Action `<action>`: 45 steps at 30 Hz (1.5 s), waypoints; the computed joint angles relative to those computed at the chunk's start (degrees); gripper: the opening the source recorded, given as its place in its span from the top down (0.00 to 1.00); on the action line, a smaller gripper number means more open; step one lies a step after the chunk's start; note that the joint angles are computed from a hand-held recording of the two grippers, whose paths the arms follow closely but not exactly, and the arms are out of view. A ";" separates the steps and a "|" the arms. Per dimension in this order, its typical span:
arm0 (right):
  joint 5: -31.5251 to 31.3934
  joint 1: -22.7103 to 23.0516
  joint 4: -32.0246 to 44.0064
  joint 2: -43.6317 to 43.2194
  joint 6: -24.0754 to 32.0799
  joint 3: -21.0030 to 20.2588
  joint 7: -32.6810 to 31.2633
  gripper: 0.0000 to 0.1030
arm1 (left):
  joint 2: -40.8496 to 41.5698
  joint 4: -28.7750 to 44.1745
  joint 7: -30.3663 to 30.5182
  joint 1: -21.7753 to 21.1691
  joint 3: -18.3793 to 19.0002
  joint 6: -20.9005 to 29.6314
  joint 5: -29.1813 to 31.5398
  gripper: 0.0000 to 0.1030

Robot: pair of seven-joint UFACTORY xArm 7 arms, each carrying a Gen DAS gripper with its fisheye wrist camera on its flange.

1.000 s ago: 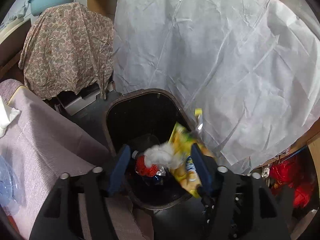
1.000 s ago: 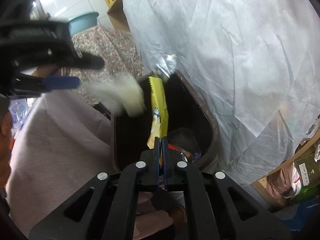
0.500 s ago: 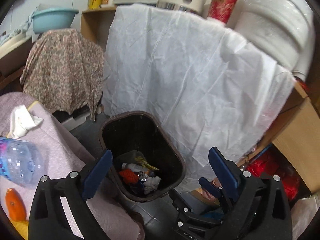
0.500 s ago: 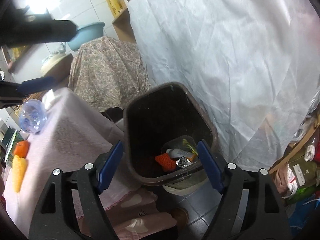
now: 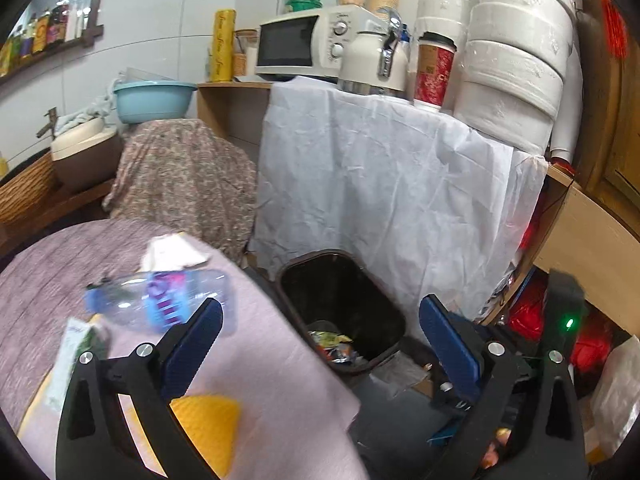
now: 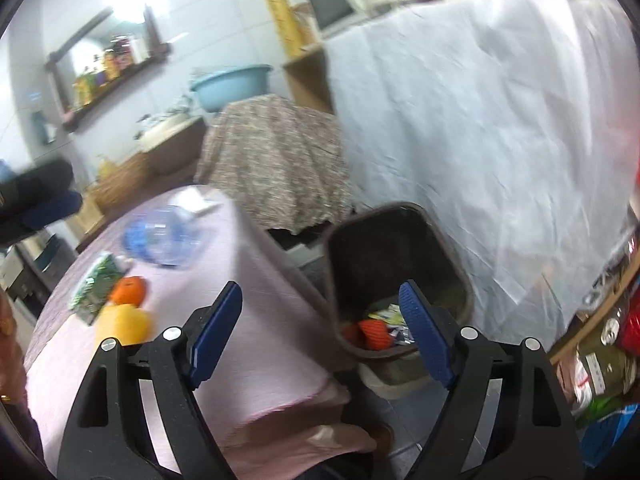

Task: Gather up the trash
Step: 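Move both tools back over the table toward the foam net and orange peel, then grasp the yellow foam net with the right tool while the left tool grasps the orange peel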

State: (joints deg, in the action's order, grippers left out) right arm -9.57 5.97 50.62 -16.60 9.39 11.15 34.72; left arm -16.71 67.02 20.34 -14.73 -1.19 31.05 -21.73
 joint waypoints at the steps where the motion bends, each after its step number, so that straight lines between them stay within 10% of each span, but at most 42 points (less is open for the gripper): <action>1: 1.14 1.57 0.51 0.08 0.00 -0.69 -1.27 0.20 | -1.11 -0.90 0.45 0.29 0.60 0.36 -0.13 0.05; 13: 15.57 16.30 8.27 4.25 1.52 -3.72 -19.06 0.19 | -11.93 -12.20 -0.58 7.43 5.49 2.00 6.66 0.05; 28: 13.30 15.89 13.67 10.24 4.92 0.09 -17.85 0.19 | -14.11 -17.83 0.56 11.43 9.35 2.67 6.20 0.05; 39: 22.95 18.62 17.02 13.61 8.60 -0.31 -28.85 0.19 | -13.28 -17.68 1.49 12.11 9.90 3.97 4.91 0.06; 45: 16.33 18.16 22.36 18.85 13.75 0.54 -23.93 0.21 | -13.08 -17.58 1.21 12.58 9.41 3.94 5.07 0.07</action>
